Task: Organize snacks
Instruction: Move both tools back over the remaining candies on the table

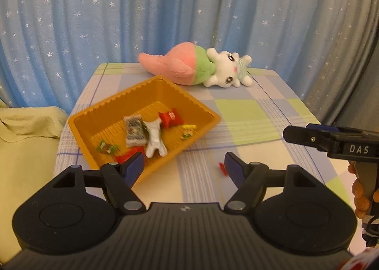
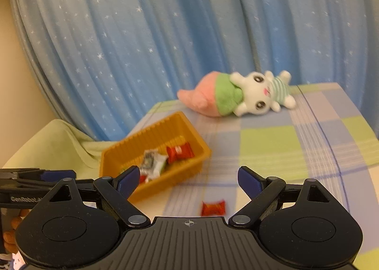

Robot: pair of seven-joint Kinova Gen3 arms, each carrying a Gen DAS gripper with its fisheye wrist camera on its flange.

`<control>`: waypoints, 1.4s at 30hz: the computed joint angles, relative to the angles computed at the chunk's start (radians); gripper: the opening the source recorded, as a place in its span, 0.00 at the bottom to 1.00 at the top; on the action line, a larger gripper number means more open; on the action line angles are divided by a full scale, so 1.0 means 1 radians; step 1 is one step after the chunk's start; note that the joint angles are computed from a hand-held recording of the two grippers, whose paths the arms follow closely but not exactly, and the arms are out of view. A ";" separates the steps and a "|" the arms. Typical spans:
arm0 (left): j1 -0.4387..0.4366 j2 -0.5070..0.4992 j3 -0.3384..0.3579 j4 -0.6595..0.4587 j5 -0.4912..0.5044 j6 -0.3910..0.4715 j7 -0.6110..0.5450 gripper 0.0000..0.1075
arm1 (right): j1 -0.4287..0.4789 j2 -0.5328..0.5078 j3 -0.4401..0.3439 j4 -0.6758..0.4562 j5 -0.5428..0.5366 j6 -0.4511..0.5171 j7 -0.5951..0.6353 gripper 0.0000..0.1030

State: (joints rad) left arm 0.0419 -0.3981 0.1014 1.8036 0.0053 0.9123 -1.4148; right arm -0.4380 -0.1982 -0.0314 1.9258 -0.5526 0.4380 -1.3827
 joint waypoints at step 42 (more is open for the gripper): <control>0.104 -0.149 0.166 0.201 0.022 0.105 0.169 0.67 | 0.054 -0.247 -0.054 0.237 0.204 0.212 -0.192 0.87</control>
State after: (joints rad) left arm 0.1457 -0.5467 0.2671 2.0042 0.0271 1.0172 -1.2457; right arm -0.3840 -0.4456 -0.0853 2.1628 -0.3484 0.6500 -1.5746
